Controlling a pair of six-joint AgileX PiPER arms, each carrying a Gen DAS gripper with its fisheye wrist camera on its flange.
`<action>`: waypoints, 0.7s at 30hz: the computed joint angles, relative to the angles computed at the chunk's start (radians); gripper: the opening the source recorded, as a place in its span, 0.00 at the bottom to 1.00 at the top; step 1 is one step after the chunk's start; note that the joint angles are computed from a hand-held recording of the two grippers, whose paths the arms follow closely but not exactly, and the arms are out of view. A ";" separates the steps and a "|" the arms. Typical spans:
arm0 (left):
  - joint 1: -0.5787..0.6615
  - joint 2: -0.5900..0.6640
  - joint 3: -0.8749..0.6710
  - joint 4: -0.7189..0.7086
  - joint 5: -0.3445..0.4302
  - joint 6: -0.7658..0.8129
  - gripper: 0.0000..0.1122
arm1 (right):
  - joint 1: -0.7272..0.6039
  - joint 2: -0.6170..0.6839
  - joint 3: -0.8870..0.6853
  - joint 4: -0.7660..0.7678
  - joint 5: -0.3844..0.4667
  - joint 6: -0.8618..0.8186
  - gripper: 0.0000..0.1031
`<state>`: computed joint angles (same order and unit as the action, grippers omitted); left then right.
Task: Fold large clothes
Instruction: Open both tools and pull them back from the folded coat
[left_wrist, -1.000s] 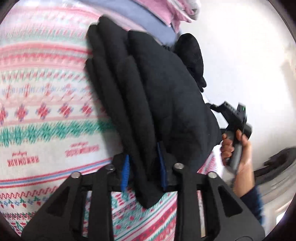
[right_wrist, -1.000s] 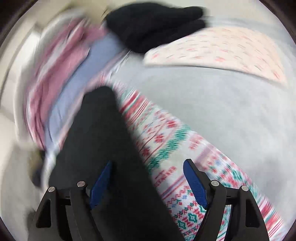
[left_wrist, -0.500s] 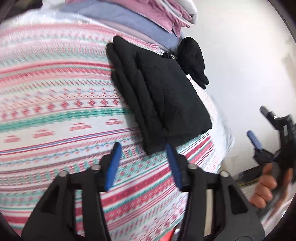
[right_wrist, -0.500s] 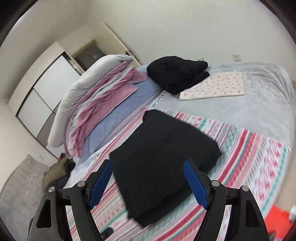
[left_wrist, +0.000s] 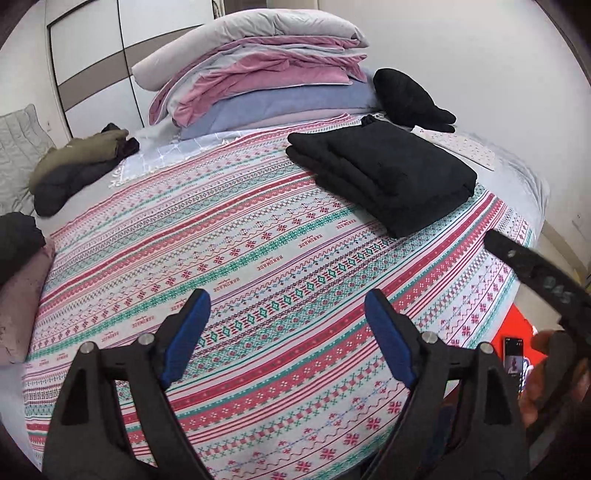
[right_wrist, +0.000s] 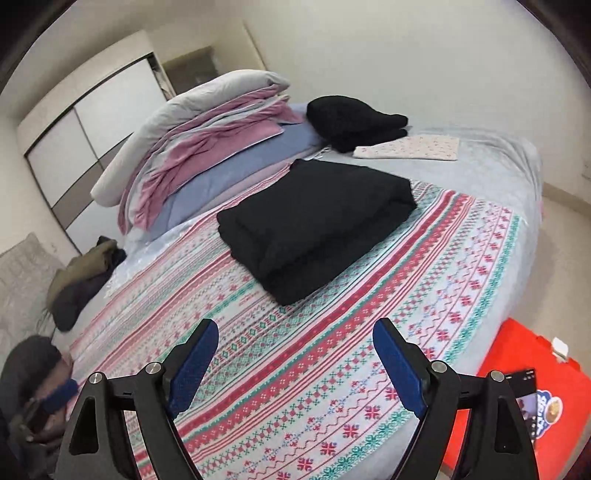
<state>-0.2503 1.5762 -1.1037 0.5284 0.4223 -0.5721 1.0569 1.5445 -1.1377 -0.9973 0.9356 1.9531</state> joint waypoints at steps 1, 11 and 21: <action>0.009 -0.005 0.021 0.003 -0.029 0.001 0.80 | 0.004 0.022 -0.014 0.021 0.023 -0.010 0.84; -0.031 -0.005 0.074 0.023 -0.109 -0.084 0.80 | 0.101 0.051 -0.008 -0.012 0.158 0.043 0.84; -0.042 0.117 -0.053 -0.164 -0.096 0.054 0.88 | 0.108 0.058 -0.041 0.067 0.247 -0.059 0.85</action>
